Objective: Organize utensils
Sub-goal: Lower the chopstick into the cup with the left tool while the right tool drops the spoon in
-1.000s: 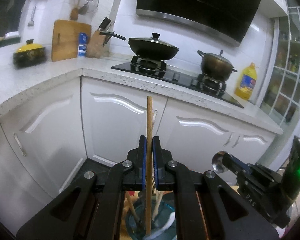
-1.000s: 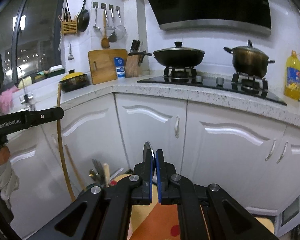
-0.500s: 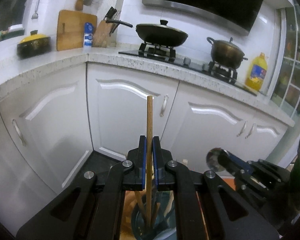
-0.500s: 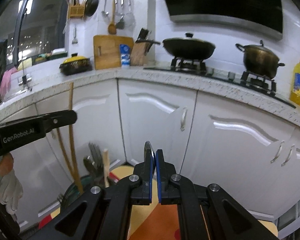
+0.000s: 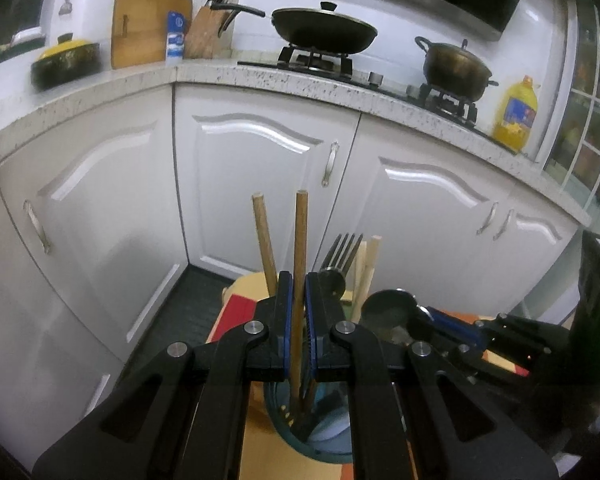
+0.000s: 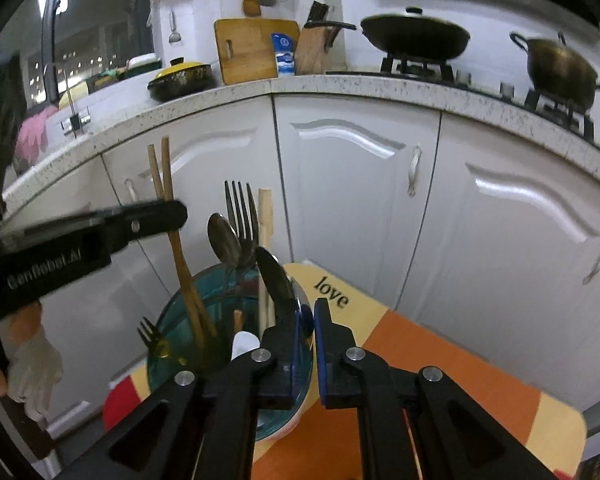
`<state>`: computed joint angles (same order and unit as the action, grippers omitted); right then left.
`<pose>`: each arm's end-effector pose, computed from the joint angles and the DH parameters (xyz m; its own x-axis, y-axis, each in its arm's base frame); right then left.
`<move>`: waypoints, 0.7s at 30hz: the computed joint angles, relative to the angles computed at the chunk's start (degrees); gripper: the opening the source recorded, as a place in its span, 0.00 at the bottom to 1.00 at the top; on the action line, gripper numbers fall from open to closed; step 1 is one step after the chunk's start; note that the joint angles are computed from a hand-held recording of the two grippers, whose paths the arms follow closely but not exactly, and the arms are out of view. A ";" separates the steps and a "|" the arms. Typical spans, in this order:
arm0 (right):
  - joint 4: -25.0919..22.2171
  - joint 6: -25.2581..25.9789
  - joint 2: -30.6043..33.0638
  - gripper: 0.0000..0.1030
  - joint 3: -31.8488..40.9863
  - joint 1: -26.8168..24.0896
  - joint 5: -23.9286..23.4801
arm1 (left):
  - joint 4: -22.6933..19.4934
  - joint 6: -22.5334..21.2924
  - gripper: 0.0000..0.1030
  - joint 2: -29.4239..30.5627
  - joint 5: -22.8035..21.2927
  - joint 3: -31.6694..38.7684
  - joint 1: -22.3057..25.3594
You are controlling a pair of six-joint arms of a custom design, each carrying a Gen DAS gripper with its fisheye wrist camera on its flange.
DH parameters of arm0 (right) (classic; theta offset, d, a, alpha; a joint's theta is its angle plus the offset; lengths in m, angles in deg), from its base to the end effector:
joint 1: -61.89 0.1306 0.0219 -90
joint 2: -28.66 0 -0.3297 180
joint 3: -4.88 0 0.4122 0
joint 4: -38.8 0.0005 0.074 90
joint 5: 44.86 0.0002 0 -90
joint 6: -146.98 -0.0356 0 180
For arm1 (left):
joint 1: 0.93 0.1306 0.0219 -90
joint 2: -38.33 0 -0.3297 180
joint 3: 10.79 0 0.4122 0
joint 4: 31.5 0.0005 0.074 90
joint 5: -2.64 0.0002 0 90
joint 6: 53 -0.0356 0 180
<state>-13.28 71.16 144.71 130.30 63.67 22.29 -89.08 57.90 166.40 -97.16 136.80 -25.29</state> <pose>0.6510 0.0336 0.4213 -0.5804 -0.2439 -0.7769 -0.4703 0.8793 0.0754 0.6395 -0.2834 0.4605 -0.6261 -0.1024 -0.7730 0.0653 0.9810 -0.1829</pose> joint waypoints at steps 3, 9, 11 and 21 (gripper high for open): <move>-0.73 -0.87 -0.33 0.15 0.08 -0.58 -1.44 | -0.88 0.88 0.07 -0.24 0.74 -0.09 0.04; 0.33 -1.33 -2.62 0.23 -2.27 -1.05 -1.86 | -0.72 0.91 0.38 -2.01 0.98 -2.37 -0.49; 0.52 -1.96 -3.12 0.23 -2.76 -1.26 -2.15 | -0.44 0.90 0.38 -2.88 0.67 -3.45 -0.66; 2.89 -4.68 -7.56 0.25 -7.66 -2.00 -2.58 | -0.60 1.32 0.40 -6.34 -2.67 -8.01 -1.53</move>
<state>-10.39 66.48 137.15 122.65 61.68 19.70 -89.69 59.22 160.05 -99.83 128.78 -26.82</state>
